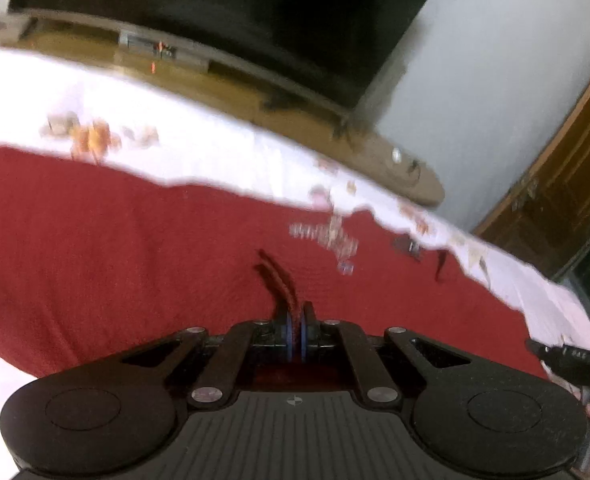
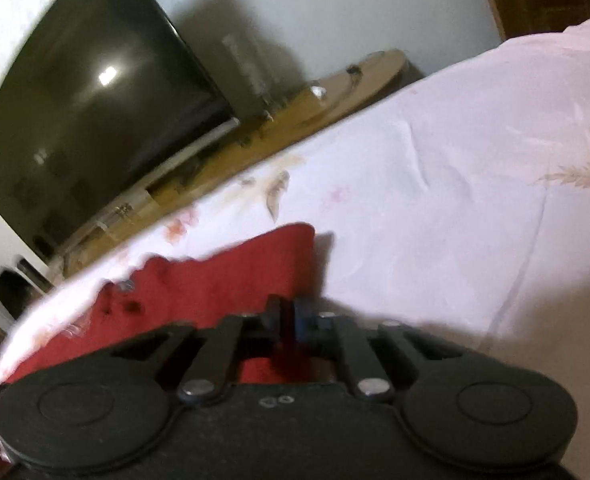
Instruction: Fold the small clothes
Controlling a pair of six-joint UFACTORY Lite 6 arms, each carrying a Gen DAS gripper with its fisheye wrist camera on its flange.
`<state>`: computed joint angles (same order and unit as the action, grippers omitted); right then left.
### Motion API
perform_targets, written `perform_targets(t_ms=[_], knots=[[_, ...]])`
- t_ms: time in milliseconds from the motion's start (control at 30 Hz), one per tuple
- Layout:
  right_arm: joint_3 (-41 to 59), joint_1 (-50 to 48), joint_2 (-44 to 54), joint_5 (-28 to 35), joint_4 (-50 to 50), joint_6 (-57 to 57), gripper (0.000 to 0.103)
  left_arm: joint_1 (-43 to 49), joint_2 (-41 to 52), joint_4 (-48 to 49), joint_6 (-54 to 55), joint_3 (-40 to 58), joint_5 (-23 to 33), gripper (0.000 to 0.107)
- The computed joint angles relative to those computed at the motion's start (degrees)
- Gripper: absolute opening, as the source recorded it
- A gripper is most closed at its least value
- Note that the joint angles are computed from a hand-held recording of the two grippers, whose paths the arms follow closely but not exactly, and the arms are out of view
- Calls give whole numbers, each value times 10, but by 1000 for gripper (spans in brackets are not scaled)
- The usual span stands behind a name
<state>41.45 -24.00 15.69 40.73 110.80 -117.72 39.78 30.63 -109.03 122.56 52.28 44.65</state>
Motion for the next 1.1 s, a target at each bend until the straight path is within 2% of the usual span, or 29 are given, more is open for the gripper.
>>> perform_targets(t_ms=[100, 167, 200, 267, 400, 500, 600, 633, 700, 800, 867, 933, 967, 1000, 1033, 1100], knots=[[-49, 3, -48, -17, 79, -71, 2, -19, 0, -46, 64, -11, -41, 3], [-36, 19, -21, -48, 102, -100, 1, -12, 5, -44, 61, -9, -27, 3], [-28, 12, -17, -44, 80, -78, 1, -9, 5, -37, 53, -7, -25, 3], [-25, -10, -26, -23, 41, -38, 17, -3, 10, -23, 49, -2, -18, 3], [-45, -37, -64, 21, 24, -17, 17, 4, 14, -19, 48, 0, -9, 3], [-57, -22, -89, 33, 31, -49, 14, -5, 10, -50, 73, -14, -14, 3], [-19, 40, -30, -62, 52, -95, 9, -8, 10, -36, 50, -6, -23, 3], [-17, 41, -32, -69, 57, -102, 9, -3, 8, -18, 29, 0, -24, 3], [-17, 22, -45, -50, 25, -66, 12, 2, -19, -45, 55, -21, -27, 3], [-24, 11, -70, -24, 40, -87, 12, -4, -64, -110, 118, -54, -8, 3], [-14, 26, -71, -30, 64, -108, 12, -41, -75, -128, 134, -50, -19, 3], [18, 57, -48, -52, 91, -124, 13, -86, -59, -137, 150, -33, -38, 3], [38, 87, -23, -78, 130, -154, 12, -110, -41, -140, 154, -14, -67, 3], [64, 116, 8, -128, 177, -204, 16, -132, -4, -161, 182, 7, -91, 3], [70, 132, 29, -154, 218, -252, 16, -133, 8, -172, 189, 11, -91, 3], [73, 138, 28, -158, 242, -274, 17, -102, 28, -133, 131, 25, -62, 3]])
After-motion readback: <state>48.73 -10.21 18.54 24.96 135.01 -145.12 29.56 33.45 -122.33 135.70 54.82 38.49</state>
